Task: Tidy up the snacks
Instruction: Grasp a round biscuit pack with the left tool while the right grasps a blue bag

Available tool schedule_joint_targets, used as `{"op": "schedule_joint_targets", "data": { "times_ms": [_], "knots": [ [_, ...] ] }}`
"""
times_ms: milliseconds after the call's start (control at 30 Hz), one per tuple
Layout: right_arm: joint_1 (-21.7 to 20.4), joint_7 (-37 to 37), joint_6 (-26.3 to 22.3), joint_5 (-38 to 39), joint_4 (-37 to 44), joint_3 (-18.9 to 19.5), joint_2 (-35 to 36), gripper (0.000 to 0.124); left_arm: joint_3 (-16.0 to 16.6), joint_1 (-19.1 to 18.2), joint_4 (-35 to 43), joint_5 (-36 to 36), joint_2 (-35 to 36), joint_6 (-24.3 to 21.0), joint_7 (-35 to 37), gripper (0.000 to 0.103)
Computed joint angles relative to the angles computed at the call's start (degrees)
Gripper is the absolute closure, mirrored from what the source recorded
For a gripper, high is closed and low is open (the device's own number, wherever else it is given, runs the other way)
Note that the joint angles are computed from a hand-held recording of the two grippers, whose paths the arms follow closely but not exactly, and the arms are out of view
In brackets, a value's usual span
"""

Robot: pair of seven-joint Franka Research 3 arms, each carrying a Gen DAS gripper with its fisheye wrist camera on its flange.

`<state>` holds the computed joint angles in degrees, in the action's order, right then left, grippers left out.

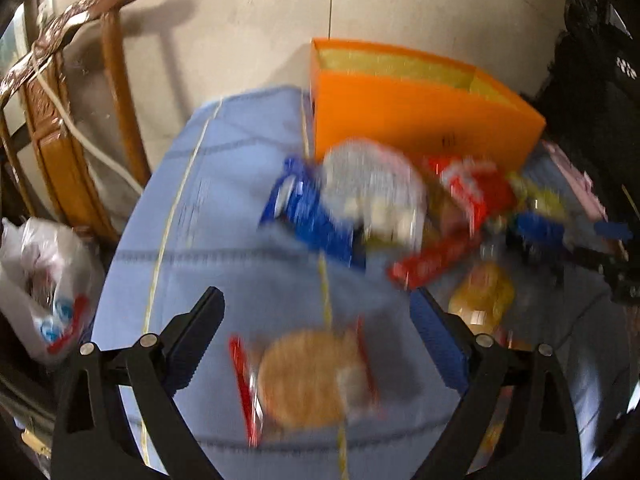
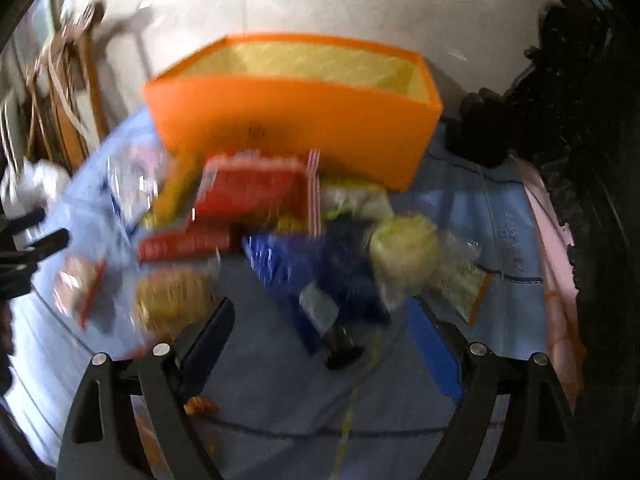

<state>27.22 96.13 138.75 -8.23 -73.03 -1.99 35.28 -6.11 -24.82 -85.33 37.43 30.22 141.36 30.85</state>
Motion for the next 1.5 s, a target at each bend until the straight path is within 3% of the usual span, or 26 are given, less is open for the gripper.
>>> {"op": "schedule_joint_targets", "data": {
  "times_ms": [167,300,433,467,533,600,633,833,1000,1333,1500],
  "knots": [
    [1.4,0.8,-1.4,-2.5,1.9,-1.2,1.6,0.035,-0.2,-0.8,-4.4,0.7,-1.6,-0.9,-3.1,0.012],
    [2.1,-0.7,-6.0,-4.4,11.0,-2.1,7.7,0.035,-0.2,-1.4,-1.5,1.2,1.2,-3.0,-3.2,0.012],
    [2.3,-2.3,-11.6,-4.5,21.8,-2.6,14.7,0.036,-0.3,-2.5,3.5,0.0,5.6,-8.7,-0.4,0.009],
    [1.6,-2.9,-13.4,-3.1,24.6,-1.9,16.4,0.041,0.7,-3.3,2.8,1.0,5.5,-8.6,-2.5,0.005],
    [0.6,-3.7,-15.8,-0.3,26.9,-0.7,17.5,0.073,0.8,-2.5,-0.6,0.8,3.9,-5.4,-6.1,0.006],
    [0.6,-2.9,-13.7,0.4,22.8,-0.8,15.0,0.077,0.4,-1.4,-3.9,0.5,1.9,-1.9,-7.4,0.027],
    [0.2,-2.2,-12.1,1.3,19.8,-0.5,13.2,0.080,0.1,-1.2,-4.6,0.5,1.2,-1.6,-6.7,0.030],
    [-5.5,-0.2,-1.0,13.0,1.1,4.2,1.5,0.084,-1.3,1.3,-13.9,-1.2,-4.6,9.9,-9.0,0.030],
    [-6.2,0.1,3.6,16.0,-8.4,4.4,-5.1,0.084,-0.7,1.1,-18.4,1.0,-8.9,15.5,-12.6,0.030],
    [-6.4,-0.3,7.9,17.8,-15.2,4.8,-11.7,0.089,-1.6,2.1,-17.7,1.9,-10.9,19.6,-11.1,0.030],
    [-6.6,1.0,3.8,16.2,-14.0,4.3,-10.9,0.087,-2.4,2.6,-18.3,-0.5,-11.0,19.8,-9.2,0.030]
  ]
}}
